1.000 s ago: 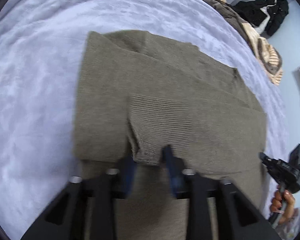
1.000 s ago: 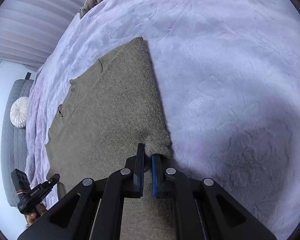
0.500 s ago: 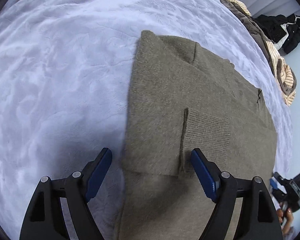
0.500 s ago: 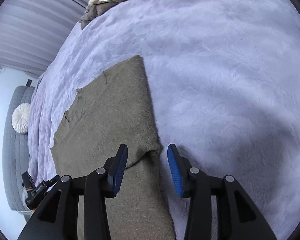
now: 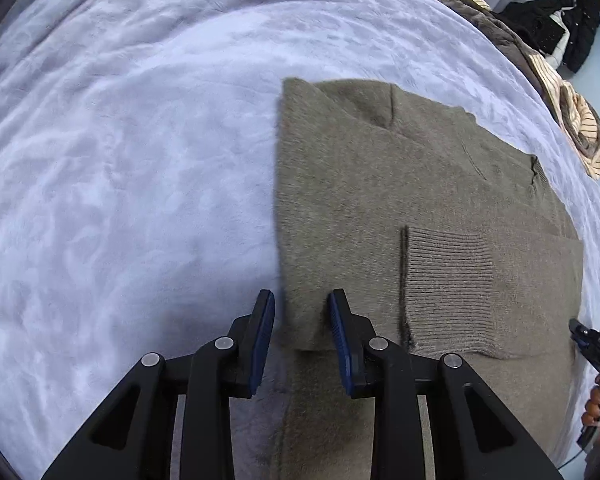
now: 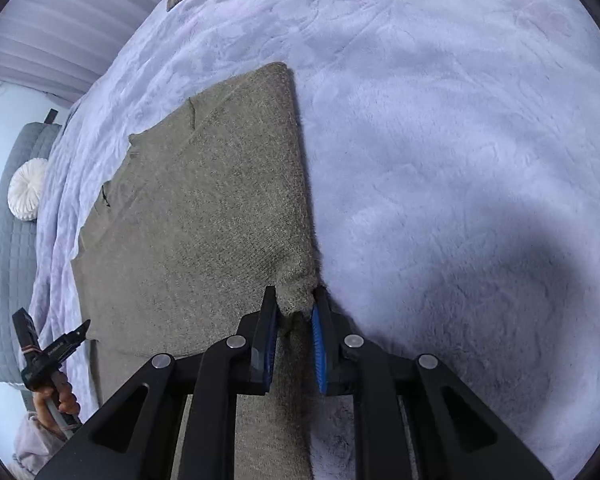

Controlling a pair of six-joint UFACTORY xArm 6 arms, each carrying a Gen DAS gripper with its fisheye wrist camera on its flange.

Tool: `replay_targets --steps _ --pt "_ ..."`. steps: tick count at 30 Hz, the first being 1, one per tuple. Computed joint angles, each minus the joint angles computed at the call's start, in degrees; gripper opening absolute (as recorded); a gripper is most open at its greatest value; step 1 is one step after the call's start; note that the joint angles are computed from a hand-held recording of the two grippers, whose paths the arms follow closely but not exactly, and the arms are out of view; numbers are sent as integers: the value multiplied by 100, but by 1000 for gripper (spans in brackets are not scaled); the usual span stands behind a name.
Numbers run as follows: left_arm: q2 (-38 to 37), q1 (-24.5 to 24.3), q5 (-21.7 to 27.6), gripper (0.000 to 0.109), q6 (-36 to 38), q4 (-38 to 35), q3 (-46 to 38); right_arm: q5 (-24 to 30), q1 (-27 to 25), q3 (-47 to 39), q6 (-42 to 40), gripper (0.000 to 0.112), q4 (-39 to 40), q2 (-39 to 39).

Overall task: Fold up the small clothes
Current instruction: 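Release the sleeve and smooth the folded sweater with both grippers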

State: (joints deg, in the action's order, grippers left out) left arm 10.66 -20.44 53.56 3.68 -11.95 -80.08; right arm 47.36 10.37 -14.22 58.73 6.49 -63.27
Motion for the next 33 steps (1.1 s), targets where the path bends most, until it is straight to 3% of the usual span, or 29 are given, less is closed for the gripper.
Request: replay_targets --steps 5,8,12,19,23,33 --pt "-344 15 146 30 96 100 101 680 244 -365 685 23 -531 -55" --pt "-523 -17 179 30 390 -289 137 1219 841 -783 1353 23 -1332 31" --pt "-379 -277 286 31 627 -694 -84 1106 1358 -1216 1545 23 -1771 467" --pt "-31 -739 63 31 472 -5 21 441 1296 -1441 836 22 -1329 1771" --pt "-163 -636 73 48 426 -2 128 258 1300 -1196 809 21 -1357 1620" --pt "-409 -578 458 48 76 146 304 672 1227 -1297 722 22 -853 1444"
